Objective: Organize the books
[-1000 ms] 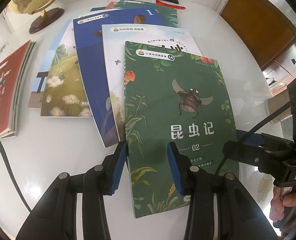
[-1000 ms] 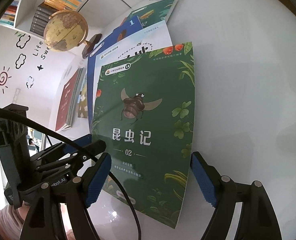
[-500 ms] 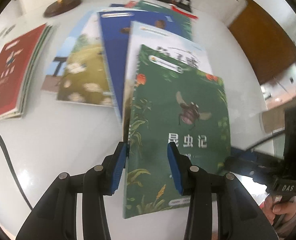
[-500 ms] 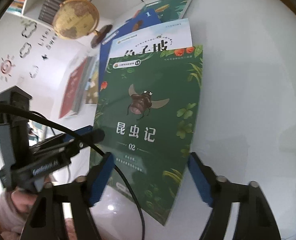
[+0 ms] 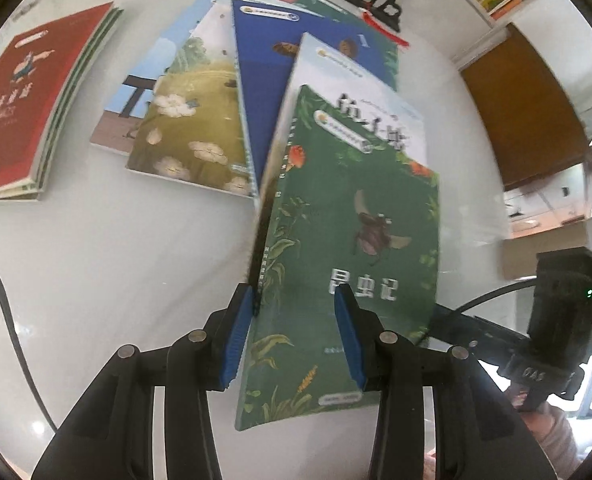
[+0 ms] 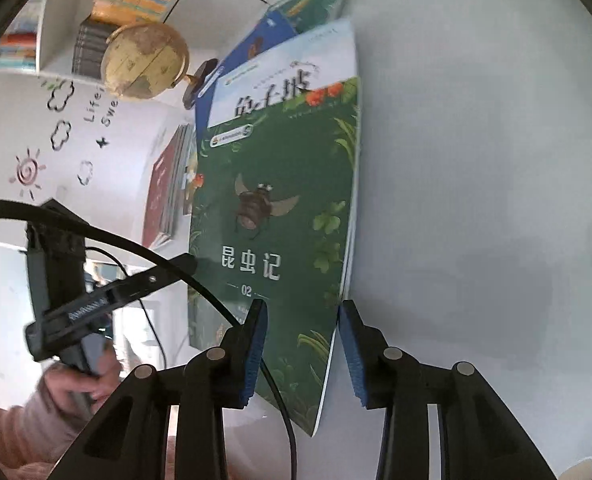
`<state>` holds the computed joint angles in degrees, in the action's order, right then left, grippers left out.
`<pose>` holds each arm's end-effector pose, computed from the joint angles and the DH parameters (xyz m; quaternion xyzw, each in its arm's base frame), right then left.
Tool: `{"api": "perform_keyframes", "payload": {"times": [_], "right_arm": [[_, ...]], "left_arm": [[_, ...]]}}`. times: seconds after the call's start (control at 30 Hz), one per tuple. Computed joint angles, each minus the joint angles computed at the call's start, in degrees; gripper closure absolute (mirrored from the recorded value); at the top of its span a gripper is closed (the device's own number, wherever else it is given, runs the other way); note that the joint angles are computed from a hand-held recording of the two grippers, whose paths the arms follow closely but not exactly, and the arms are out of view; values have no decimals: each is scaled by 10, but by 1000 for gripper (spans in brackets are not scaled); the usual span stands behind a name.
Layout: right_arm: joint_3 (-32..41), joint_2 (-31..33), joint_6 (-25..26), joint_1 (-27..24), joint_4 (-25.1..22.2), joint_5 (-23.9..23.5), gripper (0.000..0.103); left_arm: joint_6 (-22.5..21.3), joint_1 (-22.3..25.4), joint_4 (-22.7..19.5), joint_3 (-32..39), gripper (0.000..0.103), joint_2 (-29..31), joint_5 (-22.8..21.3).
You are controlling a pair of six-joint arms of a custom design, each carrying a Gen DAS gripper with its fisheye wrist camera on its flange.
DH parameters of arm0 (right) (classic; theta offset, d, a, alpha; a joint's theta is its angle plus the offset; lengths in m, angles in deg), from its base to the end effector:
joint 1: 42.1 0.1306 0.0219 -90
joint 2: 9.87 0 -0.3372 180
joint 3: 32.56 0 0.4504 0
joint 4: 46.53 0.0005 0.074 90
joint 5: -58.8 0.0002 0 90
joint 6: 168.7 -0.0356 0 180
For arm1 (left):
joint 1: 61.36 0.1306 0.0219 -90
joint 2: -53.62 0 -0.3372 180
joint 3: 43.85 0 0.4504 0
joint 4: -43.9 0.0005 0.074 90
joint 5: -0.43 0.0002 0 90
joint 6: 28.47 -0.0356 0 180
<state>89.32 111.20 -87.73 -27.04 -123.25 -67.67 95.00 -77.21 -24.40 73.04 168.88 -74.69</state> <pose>0.6427 0.1943 0.3262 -0.0879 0.9393 0.3280 0.0491 0.6311 -0.1892 0.3487 -0.1229 0.9637 -0.1989 0.1293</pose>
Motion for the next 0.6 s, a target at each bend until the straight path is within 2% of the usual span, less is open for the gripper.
{"api": "perform_keyframes", "payload": {"times": [0.1, 0.13, 0.2, 0.27, 0.33, 0.37, 0.4, 0.47, 0.53, 0.6], "right_arm": [[4, -10, 18, 8, 3, 23, 43], [4, -11, 21, 8, 3, 28, 42], [3, -12, 11, 5, 3, 46, 42], [-11, -20, -13, -6, 24, 42, 42], [-17, -23, -26, -9, 37, 43, 50], [-14, -20, -26, -10, 34, 42, 58], [-12, -16, -23, -11, 30, 41, 60], [-9, -10, -19, -9, 22, 51, 63], [-20, -16, -31, -12, 34, 35, 72], [-40, -30, -45, -19, 58, -14, 79]], "left_arm": [[-4, -2, 6, 5, 65, 5, 32], [-5, -3, 5, 8, 65, 9, 41], [0, -5, 16, 8, 65, 13, 67], [4, -5, 32, 3, 65, 12, 94], [11, -5, 55, -6, 67, 8, 124], [14, -7, 60, -1, 69, 12, 131], [7, -11, 55, 8, 81, 17, 124], [-28, -22, 8, 49, 93, 40, 77], [-43, -27, -23, 73, 93, 52, 33], [-44, -24, -45, 82, 93, 57, 15]]}}
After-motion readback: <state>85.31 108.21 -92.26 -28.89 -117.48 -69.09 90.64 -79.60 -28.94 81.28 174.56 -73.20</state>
